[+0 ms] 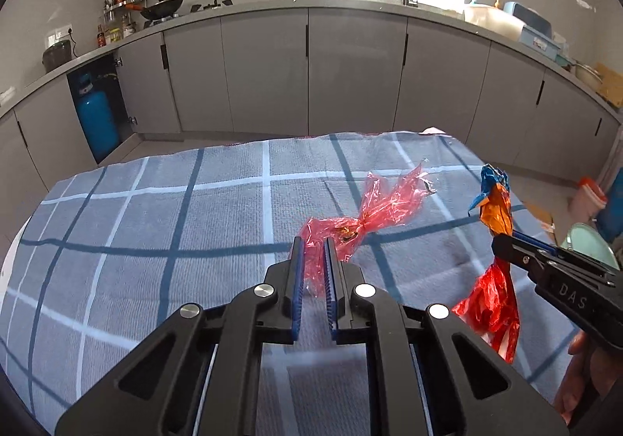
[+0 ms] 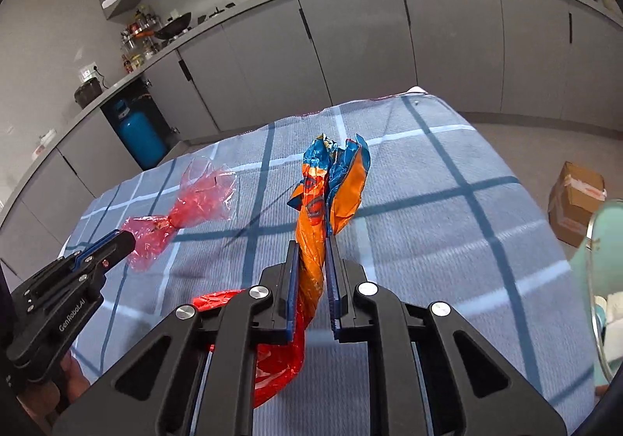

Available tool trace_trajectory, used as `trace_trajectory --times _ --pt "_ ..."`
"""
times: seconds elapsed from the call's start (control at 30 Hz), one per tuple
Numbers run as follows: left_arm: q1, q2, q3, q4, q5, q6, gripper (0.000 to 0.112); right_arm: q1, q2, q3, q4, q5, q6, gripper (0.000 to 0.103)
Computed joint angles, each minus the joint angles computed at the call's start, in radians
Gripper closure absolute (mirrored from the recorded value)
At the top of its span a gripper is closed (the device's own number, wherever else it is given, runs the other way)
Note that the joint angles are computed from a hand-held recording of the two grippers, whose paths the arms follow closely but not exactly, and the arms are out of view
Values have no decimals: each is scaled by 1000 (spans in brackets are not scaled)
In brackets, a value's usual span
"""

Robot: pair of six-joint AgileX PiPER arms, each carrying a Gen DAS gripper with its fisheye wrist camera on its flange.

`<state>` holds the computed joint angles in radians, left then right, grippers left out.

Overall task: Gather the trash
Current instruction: 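Grasp the orange wrapper and red bag with the right tool while the left grasps the pink bag, then carry the orange wrapper, red bag and pink bag over the green basin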

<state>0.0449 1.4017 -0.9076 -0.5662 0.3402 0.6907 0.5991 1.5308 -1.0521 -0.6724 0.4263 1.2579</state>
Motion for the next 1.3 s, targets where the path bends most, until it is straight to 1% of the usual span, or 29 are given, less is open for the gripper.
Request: trace_trajectory --times 0.1,0.23,0.3,0.4,0.43,0.6,0.87,1.03,1.17,1.3 --pt "-34 -93 59 68 0 -78 102 25 -100 90 -60 16 67 89" --pt "-109 -181 109 192 11 -234 102 47 -212 189 -111 36 133 89" --pt "-160 -222 129 272 21 -331 102 68 -267 228 -140 62 169 89" --pt "-256 -278 147 441 34 -521 102 100 -340 266 -172 110 207 89" --pt "-275 -287 147 470 40 -555 102 107 -357 273 -178 124 214 89" --pt "-431 -335 134 729 78 -851 102 112 -463 304 -179 196 202 89" --pt "-647 -337 112 1020 141 -1194 102 104 -617 371 -155 268 165 89" --pt "-738 -335 97 1124 181 -1318 102 115 -683 391 -155 317 164 89" --pt "-783 -334 94 1173 199 -1376 102 123 -725 406 -160 350 168 89" --pt "-827 -317 84 1221 216 -1431 102 101 -761 421 -146 354 149 89"
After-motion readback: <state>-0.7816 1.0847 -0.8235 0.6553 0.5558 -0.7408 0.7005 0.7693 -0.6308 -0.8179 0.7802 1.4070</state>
